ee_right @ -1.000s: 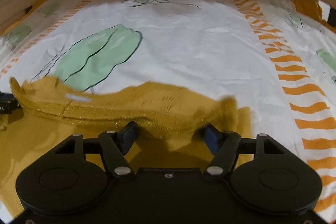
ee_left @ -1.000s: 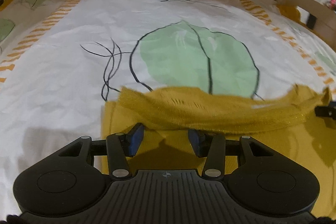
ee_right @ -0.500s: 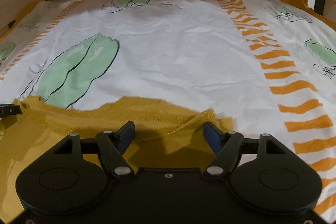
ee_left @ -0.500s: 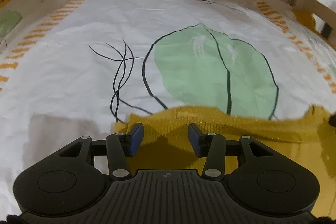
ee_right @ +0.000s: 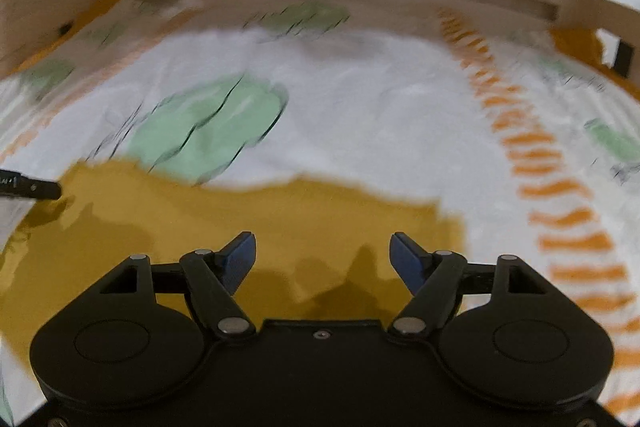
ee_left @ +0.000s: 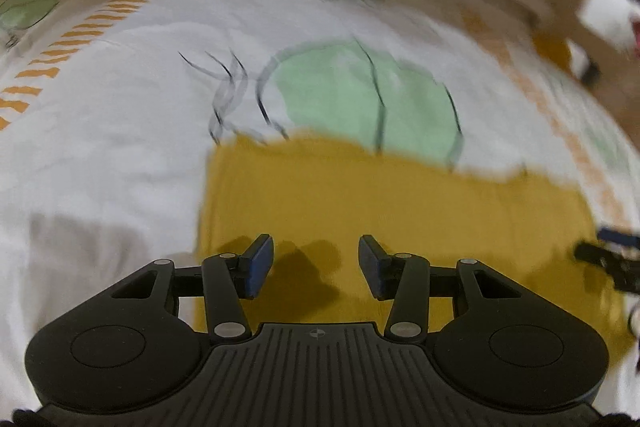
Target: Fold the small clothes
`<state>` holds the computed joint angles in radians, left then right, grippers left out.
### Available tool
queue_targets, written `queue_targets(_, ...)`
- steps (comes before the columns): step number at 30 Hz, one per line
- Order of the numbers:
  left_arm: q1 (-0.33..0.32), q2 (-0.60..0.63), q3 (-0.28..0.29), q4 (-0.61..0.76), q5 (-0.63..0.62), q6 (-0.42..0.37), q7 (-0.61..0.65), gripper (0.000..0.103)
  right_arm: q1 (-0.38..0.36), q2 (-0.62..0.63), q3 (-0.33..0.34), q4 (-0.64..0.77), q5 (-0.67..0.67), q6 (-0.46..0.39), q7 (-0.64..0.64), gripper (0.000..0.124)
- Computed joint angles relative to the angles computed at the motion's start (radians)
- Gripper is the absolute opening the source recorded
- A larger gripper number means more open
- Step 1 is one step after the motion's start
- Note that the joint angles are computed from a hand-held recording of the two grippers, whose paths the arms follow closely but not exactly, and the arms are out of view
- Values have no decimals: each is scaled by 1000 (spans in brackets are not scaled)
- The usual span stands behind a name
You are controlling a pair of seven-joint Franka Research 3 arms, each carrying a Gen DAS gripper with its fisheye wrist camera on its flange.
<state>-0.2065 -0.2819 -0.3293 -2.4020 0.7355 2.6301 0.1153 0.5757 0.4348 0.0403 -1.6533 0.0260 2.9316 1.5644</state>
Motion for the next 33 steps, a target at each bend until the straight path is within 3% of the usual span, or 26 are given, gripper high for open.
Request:
queue_targets(2, -37, -9, -2, -21, -39, -12, 65, 46, -9, -34, 22, -64, 8, -13, -28, 77)
queue_targets(4, -48, -24, -32, -31, -22, -56, 58, 46, -4, -77, 21, -142, 5, -11, -25, 79)
queue_targets(8, -97, -50, -31, -50, -108, -97, 88, 49, 11, -156, 1, -258, -45, 3, 1, 82)
queue_targets(11, -128, -62, -34, -37, -163, -154, 123, 49, 8, -200, 5, -294, -76, -43, 33, 83)
queue_targets(15, -133, -101, -42, -56, -209, -148, 49, 49, 4, -241, 11, -304, -135, -118, 119, 83)
queue_targets(19, -116, -109, -73, -64, -168, -135, -27, 49, -31, -303, 52, -349, -85, -101, 182, 83)
queue_targets(22, -113, -79, -80, -43, -137, -125, -57, 49, -57, -342, 88, -387, 19, -41, 201, 88)
queue_targets(25, -103, -43, -97, 0, -58, -115, -64, 49, -76, -355, 120, -422, 149, 27, 170, 90)
queue_targets(27, -103, -14, -104, 29, -9, -116, -76, 49, -84, -346, 132, -419, 211, 30, 136, 90)
queue_targets(33, -137, 104, -85, 110, 35, -91, -97, 49, -81, -328, 109, -402, 188, 16, 173, 90)
